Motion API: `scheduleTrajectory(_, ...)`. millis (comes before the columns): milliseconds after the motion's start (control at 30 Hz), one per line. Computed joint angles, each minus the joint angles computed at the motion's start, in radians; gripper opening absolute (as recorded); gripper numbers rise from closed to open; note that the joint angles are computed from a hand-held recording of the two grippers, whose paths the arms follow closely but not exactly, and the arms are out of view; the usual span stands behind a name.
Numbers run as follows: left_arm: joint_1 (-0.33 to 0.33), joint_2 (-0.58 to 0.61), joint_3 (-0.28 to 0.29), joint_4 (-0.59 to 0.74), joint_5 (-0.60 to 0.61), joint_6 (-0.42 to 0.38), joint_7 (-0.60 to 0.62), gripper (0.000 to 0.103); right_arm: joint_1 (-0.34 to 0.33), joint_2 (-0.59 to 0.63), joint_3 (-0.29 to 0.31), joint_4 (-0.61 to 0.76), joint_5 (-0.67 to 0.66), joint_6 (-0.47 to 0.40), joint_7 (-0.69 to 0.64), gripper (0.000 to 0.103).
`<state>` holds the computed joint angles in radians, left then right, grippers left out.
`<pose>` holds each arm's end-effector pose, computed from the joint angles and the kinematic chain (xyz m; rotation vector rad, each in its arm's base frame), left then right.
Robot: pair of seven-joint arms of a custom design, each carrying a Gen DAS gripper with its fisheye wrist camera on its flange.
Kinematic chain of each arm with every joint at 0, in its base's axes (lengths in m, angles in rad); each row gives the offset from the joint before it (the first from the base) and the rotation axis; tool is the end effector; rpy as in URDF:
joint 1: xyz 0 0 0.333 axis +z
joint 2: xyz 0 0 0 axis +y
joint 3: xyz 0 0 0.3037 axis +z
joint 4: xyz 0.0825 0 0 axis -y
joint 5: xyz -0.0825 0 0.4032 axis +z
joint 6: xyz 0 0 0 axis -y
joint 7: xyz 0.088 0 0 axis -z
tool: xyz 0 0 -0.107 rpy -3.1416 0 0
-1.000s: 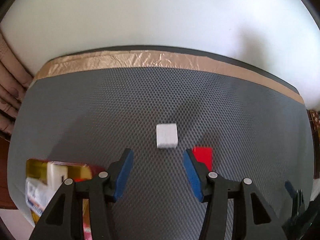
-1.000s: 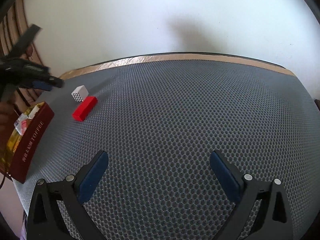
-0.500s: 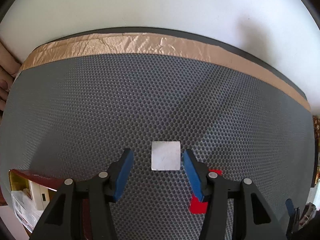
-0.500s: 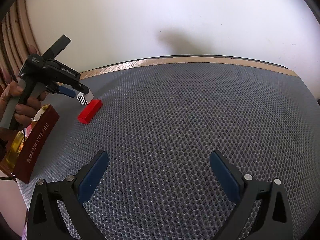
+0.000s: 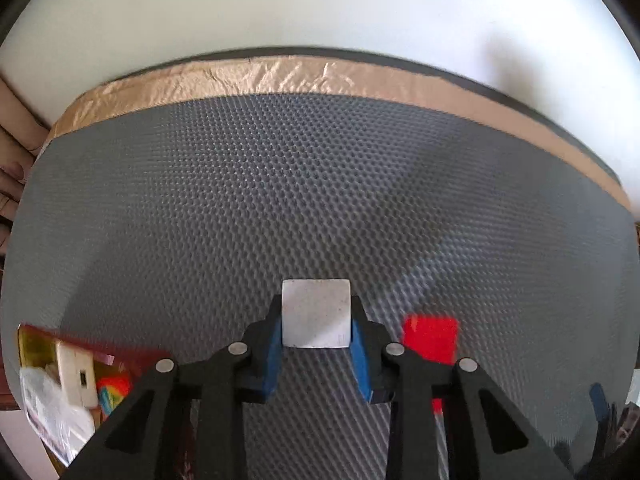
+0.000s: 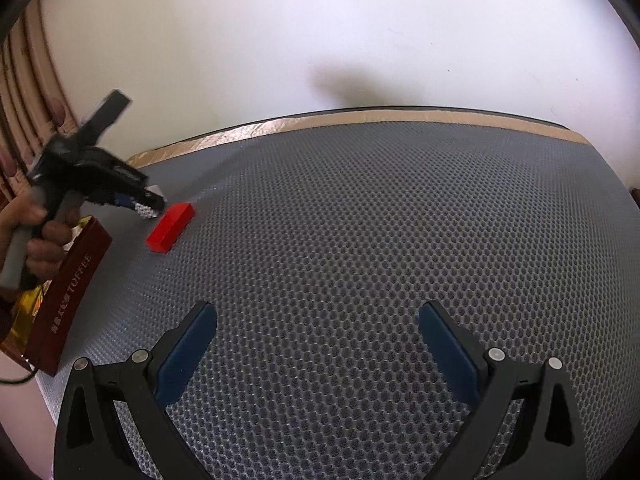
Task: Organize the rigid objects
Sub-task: 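Carry the white cube over the tin while the right gripper grasps the red block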
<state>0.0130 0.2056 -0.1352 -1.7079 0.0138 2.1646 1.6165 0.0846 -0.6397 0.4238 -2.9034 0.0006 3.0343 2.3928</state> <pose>0.6576 -0.0744 0.4750 -1.9143 2.2660 -0.2916 0.3463 0.1775 0.3974 -1.4452 1.9516 -0.4438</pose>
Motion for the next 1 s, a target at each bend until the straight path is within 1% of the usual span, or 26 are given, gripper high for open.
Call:
scheduleTrajectory(67,0.017,-0.071,-0.004,-0.071,-0.065,0.017,0.039,0.030,0.000,-0.001,-0.001,0.001,-0.001,-0.008,0.001,0.100)
scheduleTrajectory(167,0.026,-0.227,0.012,-0.220,-0.173,0.052,0.096,0.030,-0.009,0.006,0.006,0.009,-0.006,-0.014,0.007,0.100)
scheduleTrajectory(267,0.019,-0.342,0.049,-0.316,-0.242,0.058,0.130,0.030,-0.019,0.010,0.015,0.016,-0.016,-0.023,0.019,0.100)
scheduleTrajectory(367,0.019,-0.468,0.110,-0.418,-0.313,0.031,0.159,0.030,-0.027,0.008,0.024,0.024,-0.030,-0.047,0.034,0.101)
scheduleTrajectory(433,0.022,-0.535,0.133,-0.469,-0.309,0.025,0.142,0.030,-0.027,0.002,0.025,0.024,-0.041,-0.059,0.043,0.102)
scheduleTrajectory(567,0.063,-0.660,0.190,-0.561,-0.253,0.009,0.114,0.030,-0.030,0.011,0.022,0.039,-0.066,-0.088,0.059,0.102)
scheduleTrajectory(600,0.080,-0.682,0.206,-0.577,-0.230,0.007,0.110,0.030,-0.031,0.014,0.022,0.043,-0.073,-0.096,0.064,0.102)
scheduleTrajectory(633,0.095,-0.717,0.210,-0.601,-0.202,0.002,0.099,0.030,-0.032,0.018,0.021,0.046,-0.080,-0.099,0.068,0.102)
scheduleTrajectory(700,0.131,-0.758,0.223,-0.641,-0.138,0.026,0.083,0.030,-0.032,0.020,0.020,0.053,-0.094,-0.119,0.079,0.102)
scheduleTrajectory(800,0.153,-0.767,0.247,-0.660,-0.094,0.046,0.084,0.030,-0.030,0.047,0.015,0.081,-0.120,-0.155,0.089,0.102)
scheduleTrajectory(867,0.154,-0.778,0.263,-0.675,-0.097,0.062,0.087,0.030,-0.029,0.085,0.010,0.110,-0.142,-0.169,0.094,0.102)
scheduleTrajectory(933,0.155,-0.785,0.272,-0.688,-0.099,0.084,0.094,0.030,-0.020,0.116,-0.003,0.139,-0.163,-0.207,0.095,0.102)
scheduleTrajectory(1000,0.158,-0.806,0.280,-0.716,-0.099,0.112,0.104,0.030,-0.021,0.143,0.003,0.176,-0.204,-0.256,0.109,0.102)
